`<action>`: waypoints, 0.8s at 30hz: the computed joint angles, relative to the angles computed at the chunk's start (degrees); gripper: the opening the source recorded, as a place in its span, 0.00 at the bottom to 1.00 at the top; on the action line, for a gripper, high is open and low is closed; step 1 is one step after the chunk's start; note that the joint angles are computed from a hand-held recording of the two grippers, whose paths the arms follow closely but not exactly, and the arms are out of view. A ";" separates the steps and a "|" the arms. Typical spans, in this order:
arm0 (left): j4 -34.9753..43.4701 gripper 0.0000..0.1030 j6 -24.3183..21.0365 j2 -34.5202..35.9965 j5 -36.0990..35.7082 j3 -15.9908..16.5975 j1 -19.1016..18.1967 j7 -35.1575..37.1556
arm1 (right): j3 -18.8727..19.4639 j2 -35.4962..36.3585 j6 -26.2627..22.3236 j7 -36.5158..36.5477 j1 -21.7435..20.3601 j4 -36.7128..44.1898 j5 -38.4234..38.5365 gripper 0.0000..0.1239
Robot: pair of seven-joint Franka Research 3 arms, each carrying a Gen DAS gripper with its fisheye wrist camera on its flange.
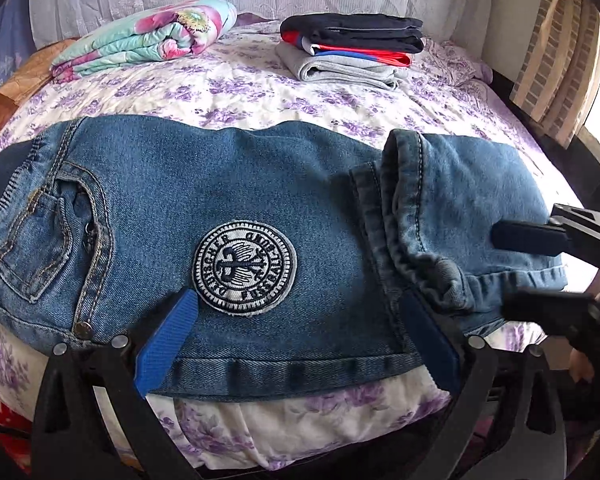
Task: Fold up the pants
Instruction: 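Press the folded hems flat with the right gripper and release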
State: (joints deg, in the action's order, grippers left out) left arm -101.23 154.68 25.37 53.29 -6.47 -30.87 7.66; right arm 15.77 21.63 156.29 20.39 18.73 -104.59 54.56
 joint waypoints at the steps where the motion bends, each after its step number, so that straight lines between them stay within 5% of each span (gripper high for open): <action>1: 0.22 0.95 -0.77 0.06 -0.06 -0.03 -0.17 0.30 | -2.12 1.37 -0.89 4.93 2.03 1.61 -5.27 0.28; 5: 0.28 0.95 -2.18 0.24 0.65 0.04 -0.56 0.70 | -2.59 3.49 -1.41 11.60 2.58 4.21 -11.78 0.19; 10: 0.02 0.95 -1.50 0.13 2.59 0.43 -0.69 -1.86 | 2.32 1.18 -4.30 4.19 -2.88 4.61 -1.12 0.17; 18: -1.95 0.95 -4.27 -1.66 3.57 -0.62 -0.82 -2.16 | -1.65 8.19 -19.17 14.59 -1.11 13.23 -6.82 0.18; 24: -4.82 0.95 -2.17 -4.55 10.52 -0.24 -1.03 -9.45 | -1.57 7.22 -20.29 13.90 -1.50 12.89 -6.96 0.21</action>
State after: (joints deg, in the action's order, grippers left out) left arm -106.04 152.51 20.82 63.80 -6.71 -31.90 -1.79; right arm 14.19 28.85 136.00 34.29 17.23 -91.69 47.60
